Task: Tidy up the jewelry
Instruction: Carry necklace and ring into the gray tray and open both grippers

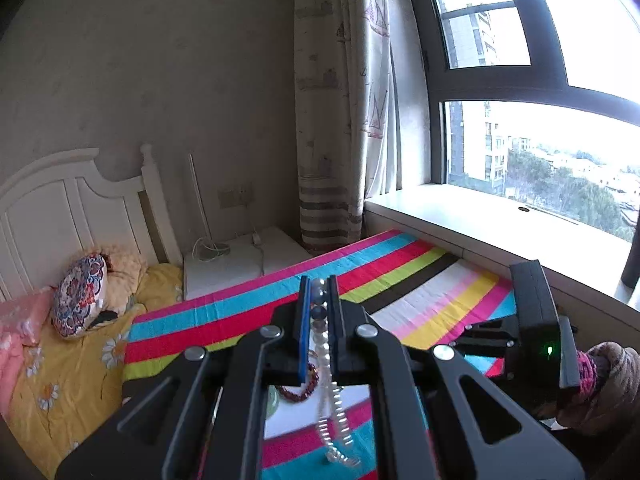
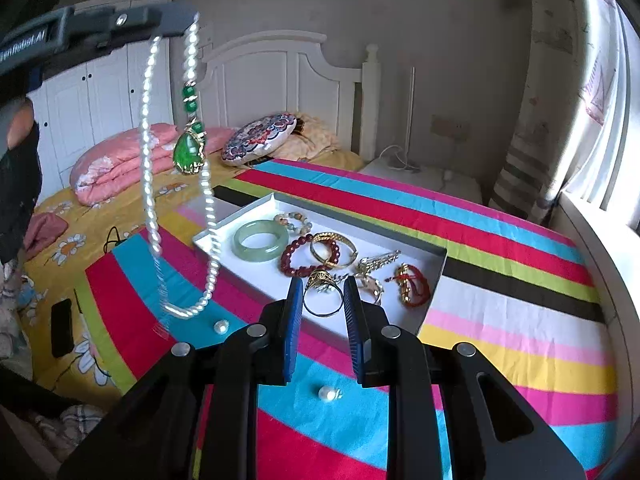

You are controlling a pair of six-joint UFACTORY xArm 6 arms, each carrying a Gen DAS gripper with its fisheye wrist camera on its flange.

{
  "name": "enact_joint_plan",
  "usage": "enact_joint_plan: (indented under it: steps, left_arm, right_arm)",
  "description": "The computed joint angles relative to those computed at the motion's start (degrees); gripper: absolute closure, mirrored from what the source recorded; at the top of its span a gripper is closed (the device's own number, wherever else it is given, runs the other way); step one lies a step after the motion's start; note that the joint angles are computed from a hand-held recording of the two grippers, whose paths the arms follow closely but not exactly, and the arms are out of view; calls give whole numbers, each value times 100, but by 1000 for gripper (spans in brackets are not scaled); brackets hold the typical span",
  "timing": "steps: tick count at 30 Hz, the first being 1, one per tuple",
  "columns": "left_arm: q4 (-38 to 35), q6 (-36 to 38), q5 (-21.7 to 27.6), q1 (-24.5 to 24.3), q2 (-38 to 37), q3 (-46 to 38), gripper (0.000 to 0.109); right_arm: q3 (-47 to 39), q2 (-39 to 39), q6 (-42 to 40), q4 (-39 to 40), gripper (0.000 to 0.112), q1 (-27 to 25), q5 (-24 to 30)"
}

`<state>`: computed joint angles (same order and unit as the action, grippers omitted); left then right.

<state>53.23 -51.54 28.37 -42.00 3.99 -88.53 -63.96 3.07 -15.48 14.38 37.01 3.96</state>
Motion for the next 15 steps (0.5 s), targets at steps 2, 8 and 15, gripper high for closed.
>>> enact_joint_plan:
  steps: [2, 8, 15]
  left_arm:
    - [-194, 212, 55, 49, 222, -274, 102]
    - [-545, 676, 261, 166, 861, -1102, 102]
    - [-1090, 1247, 614, 312, 1808, -2394, 102]
  right_arm:
    - [-167, 151, 186, -202, 90, -47, 50]
    - [-691, 597, 299, -332, 90, -141, 276]
    - [-1179, 1003, 457, -537, 90, -235, 462]
